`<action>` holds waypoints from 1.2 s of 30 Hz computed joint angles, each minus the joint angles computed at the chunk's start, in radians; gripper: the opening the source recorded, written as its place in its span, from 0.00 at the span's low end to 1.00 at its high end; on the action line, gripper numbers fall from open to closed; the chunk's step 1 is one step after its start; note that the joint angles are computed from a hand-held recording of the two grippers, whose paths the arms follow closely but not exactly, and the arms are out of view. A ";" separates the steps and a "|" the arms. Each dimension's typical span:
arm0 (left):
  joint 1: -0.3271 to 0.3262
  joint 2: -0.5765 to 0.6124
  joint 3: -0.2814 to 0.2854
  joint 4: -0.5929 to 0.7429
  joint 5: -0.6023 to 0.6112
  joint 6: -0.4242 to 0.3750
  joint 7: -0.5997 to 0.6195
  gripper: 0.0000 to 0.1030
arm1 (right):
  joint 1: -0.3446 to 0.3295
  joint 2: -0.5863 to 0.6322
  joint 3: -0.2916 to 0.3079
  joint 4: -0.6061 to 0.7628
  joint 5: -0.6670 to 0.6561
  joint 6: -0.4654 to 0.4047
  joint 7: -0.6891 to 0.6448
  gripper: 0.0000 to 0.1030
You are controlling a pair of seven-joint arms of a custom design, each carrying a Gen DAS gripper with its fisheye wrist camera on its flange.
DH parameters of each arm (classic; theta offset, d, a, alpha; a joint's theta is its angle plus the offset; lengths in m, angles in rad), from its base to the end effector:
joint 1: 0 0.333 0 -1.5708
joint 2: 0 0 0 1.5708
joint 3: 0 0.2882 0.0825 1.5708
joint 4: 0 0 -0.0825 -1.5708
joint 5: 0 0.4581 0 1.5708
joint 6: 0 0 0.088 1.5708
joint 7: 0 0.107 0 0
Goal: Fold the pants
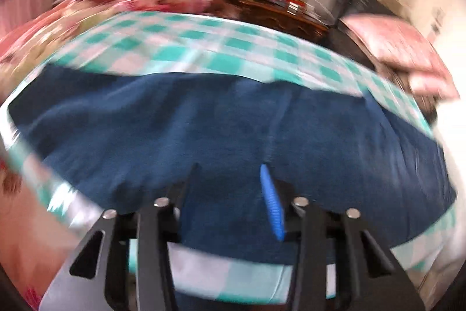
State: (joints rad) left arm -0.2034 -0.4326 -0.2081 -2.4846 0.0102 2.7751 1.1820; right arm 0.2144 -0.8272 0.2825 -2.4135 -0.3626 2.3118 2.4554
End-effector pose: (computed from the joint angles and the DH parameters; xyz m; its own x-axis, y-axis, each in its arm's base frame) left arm 0.4909 -0.2161 0.4634 -0.1018 -0.9820 0.1588 -0.7682 -0.0238 -0.6397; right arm 0.3875 0.2278 0.6299 -0.2101 -0.9745 -0.0783 -0.6195 0.1946 -0.7605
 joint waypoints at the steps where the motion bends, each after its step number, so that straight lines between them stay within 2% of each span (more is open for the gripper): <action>1: -0.046 0.051 0.040 0.035 -0.033 0.019 0.090 0.32 | 0.021 0.057 -0.032 -0.023 0.026 -0.009 -0.053 0.94; 2: -0.074 0.105 0.065 0.080 -0.059 0.031 0.172 0.30 | 0.037 0.115 -0.061 -0.043 0.047 -0.002 -0.104 0.94; 4: -0.057 0.203 0.062 0.174 -0.055 0.037 0.239 0.25 | 0.056 0.202 -0.101 -0.062 0.074 0.025 -0.190 0.93; 6: -0.064 0.297 0.091 0.279 -0.157 -0.018 0.366 0.23 | 0.049 0.270 -0.103 -0.078 0.050 0.055 -0.256 0.93; 8: -0.011 0.388 0.089 0.385 -0.126 -0.114 0.348 0.20 | 0.029 0.313 -0.090 -0.076 0.015 0.020 -0.261 0.93; 9: 0.010 0.412 0.088 0.411 -0.141 -0.139 0.366 0.18 | 0.033 0.300 -0.104 -0.104 0.023 0.060 -0.261 0.95; 10: 0.035 0.433 0.094 0.430 -0.214 -0.146 0.434 0.06 | 0.025 0.288 -0.113 -0.127 0.031 0.083 -0.241 0.95; 11: 0.060 0.446 0.095 0.445 -0.227 -0.152 0.444 0.02 | 0.025 0.283 -0.124 -0.137 0.050 0.088 -0.238 0.95; 12: 0.085 0.455 0.097 0.457 -0.174 -0.154 0.386 0.02 | 0.023 0.286 -0.131 -0.138 0.066 0.088 -0.236 0.95; 13: 0.090 0.456 0.128 0.460 -0.065 -0.144 0.272 0.03 | 0.025 0.295 -0.137 -0.128 0.081 0.083 -0.247 0.95; 14: 0.117 0.450 0.124 0.455 -0.025 -0.123 0.216 0.13 | 0.024 0.303 -0.138 -0.119 0.087 0.074 -0.255 0.95; 15: 0.145 0.439 0.116 0.442 -0.056 -0.092 0.212 0.18 | 0.027 0.313 -0.139 -0.105 0.097 0.064 -0.264 0.96; 17: 0.162 0.404 0.111 0.406 -0.188 -0.067 0.327 0.18 | 0.029 0.329 -0.154 -0.081 0.126 0.032 -0.287 0.96; 18: 0.165 0.389 0.108 0.389 -0.188 -0.065 0.370 0.19 | 0.034 0.346 -0.163 -0.055 0.146 -0.002 -0.312 0.96; 19: 0.172 0.377 0.105 0.375 -0.132 -0.075 0.381 0.20 | 0.033 0.355 -0.164 -0.026 0.153 -0.047 -0.327 0.96; 20: 0.181 0.378 0.105 0.373 -0.087 -0.090 0.369 0.22 | 0.014 0.355 -0.143 -0.014 0.144 -0.045 -0.322 0.96; 21: 0.197 0.385 0.108 0.378 -0.025 -0.111 0.324 0.22 | 0.031 0.355 -0.152 -0.005 0.133 0.013 -0.326 0.96; 23: 0.239 0.397 0.121 0.393 0.159 -0.148 0.138 0.22 | 0.086 0.384 -0.196 0.022 0.222 0.112 -0.451 0.96; 26: 0.293 0.380 0.149 0.390 0.259 -0.128 -0.013 0.31 | 0.091 0.545 -0.155 0.171 0.187 0.172 -0.520 0.95; 28: 0.324 0.361 0.165 0.392 0.302 -0.139 -0.061 0.31 | 0.093 0.668 -0.145 0.278 0.159 0.202 -0.553 0.93; 30: 0.348 0.320 0.176 0.362 0.290 -0.119 -0.063 0.31 | 0.101 0.791 -0.150 0.386 0.147 0.219 -0.581 0.79; 32: 0.358 0.244 0.201 0.289 0.199 -0.071 0.008 0.31 | 0.118 0.921 -0.160 0.506 0.110 0.205 -0.595 0.71; 33: 0.359 0.204 0.212 0.249 0.153 -0.050 0.049 0.31 | 0.131 0.973 -0.168 0.554 0.078 0.192 -0.582 0.71; 34: 0.355 0.141 0.230 0.183 0.099 -0.021 0.097 0.31 | 0.143 1.017 -0.184 0.592 0.044 0.200 -0.548 0.77; 36: 0.359 0.050 0.245 0.090 0.038 0.000 0.151 0.34 | 0.159 1.030 -0.216 0.599 0.005 0.235 -0.476 0.78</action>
State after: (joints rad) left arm 0.1559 -0.3826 0.0371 -2.3946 0.0477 2.7755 1.3332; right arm 0.3734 0.2029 0.0670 -1.8148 -0.3577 2.5464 1.9791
